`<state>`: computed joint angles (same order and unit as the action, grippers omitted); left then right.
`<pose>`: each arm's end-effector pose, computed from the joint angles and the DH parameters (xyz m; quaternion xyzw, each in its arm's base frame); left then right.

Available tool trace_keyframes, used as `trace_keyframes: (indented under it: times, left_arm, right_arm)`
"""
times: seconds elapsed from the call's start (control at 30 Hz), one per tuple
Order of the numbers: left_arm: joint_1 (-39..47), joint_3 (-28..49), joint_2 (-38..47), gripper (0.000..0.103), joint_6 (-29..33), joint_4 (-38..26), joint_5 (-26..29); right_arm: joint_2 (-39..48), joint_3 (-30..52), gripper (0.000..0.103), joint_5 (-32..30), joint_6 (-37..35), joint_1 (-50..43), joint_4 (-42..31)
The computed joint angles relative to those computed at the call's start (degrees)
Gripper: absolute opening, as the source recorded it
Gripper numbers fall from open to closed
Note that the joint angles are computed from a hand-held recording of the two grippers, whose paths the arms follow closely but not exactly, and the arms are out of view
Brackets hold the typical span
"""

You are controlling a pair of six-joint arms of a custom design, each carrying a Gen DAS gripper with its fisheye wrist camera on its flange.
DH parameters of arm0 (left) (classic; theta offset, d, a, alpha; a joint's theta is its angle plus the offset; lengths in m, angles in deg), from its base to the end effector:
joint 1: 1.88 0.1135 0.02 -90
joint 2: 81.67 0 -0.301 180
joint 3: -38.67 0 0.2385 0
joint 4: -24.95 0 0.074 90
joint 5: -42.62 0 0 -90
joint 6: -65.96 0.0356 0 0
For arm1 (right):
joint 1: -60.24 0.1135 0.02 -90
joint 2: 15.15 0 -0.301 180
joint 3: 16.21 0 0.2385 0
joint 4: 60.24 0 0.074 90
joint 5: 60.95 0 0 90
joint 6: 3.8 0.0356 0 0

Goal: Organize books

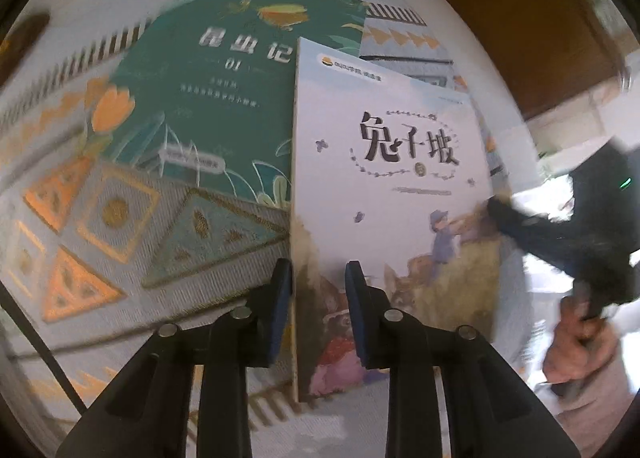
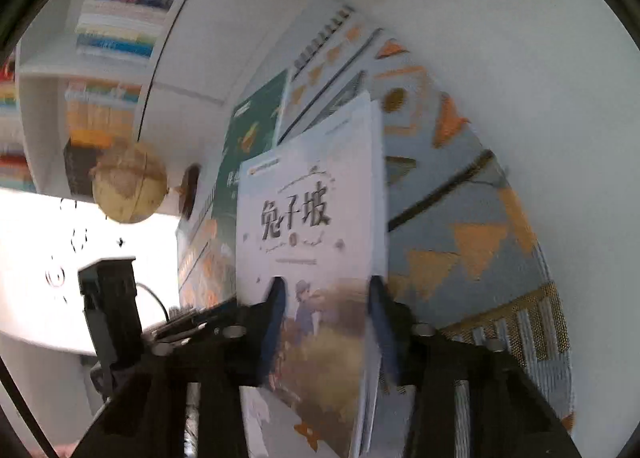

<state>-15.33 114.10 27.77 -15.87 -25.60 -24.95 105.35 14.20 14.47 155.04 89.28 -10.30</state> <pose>0.3159 -0.0895 0.1575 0.1928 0.9607 -0.1962 0.0376 0.2188 0.1318 0.0644 0.2559 0.8640 0.3908 0.1878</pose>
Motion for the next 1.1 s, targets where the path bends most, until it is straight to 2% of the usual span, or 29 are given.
trace_keyframes:
  times: [0.03, 0.07, 0.13, 0.2, 0.3, 0.33, 0.4, 0.53, 0.63, 0.77, 1.1]
  left_arm:
    - [1.0, 1.0, 1.03, 0.031, -0.31, -1.91, 2.98]
    - [1.59, 1.33, 1.62, 0.031, 0.21, -2.87, 4.91]
    - [1.56, -0.1, 1.21, 0.031, 1.11, -0.82, 5.25]
    - [2.63, -0.15, 1.68, 0.031, 1.1, -0.62, 7.98]
    - [4.22, 1.91, 5.28, 0.023, 1.2, -2.48, 14.23]
    - [3.69, 2.02, 5.54, 0.02, 0.99, -2.04, 13.65]
    - [2.09, 0.98, 3.85, 0.019, 0.62, 0.5, 11.11]
    - [-0.65, -0.25, 1.72, 0.018, -0.35, 2.76, 6.35]
    - [-1.48, -0.09, 0.93, 0.017, -0.27, 2.96, 4.8]
    - [-1.64, 0.06, -0.45, 0.015, 0.57, 2.4, 4.49]
    - [-0.44, -1.15, -5.4, 0.015, -0.59, 2.58, 6.97]
  right_arm:
    - [1.13, -0.17, 0.006, 0.43, 0.72, -0.34, 0.03]
    - [1.55, -0.63, 0.006, 0.88, 0.38, -0.32, 1.24]
    - [0.22, -0.13, 0.006, 1.66, -0.94, -0.21, -1.47]
    - [-0.9, 1.17, 0.006, 1.63, -1.98, -0.43, -4.82]
    - [1.45, -0.03, 0.006, 0.68, -0.81, -1.19, 0.24]
    - [2.42, -1.13, 0.006, 0.09, -0.85, -1.77, 2.72]
    - [2.13, -1.36, 0.005, 0.43, -0.99, -1.35, 2.75]
    - [1.45, -1.3, 0.006, -0.73, -0.63, -1.99, 1.67]
    - [-1.06, -0.84, 0.006, 1.26, -2.41, -0.78, -1.43]
    - [-1.35, -2.21, 0.004, 1.15, -0.48, -0.59, 2.46]
    - [-9.7, -0.49, 0.004, 1.36, -1.33, 0.1, -4.57]
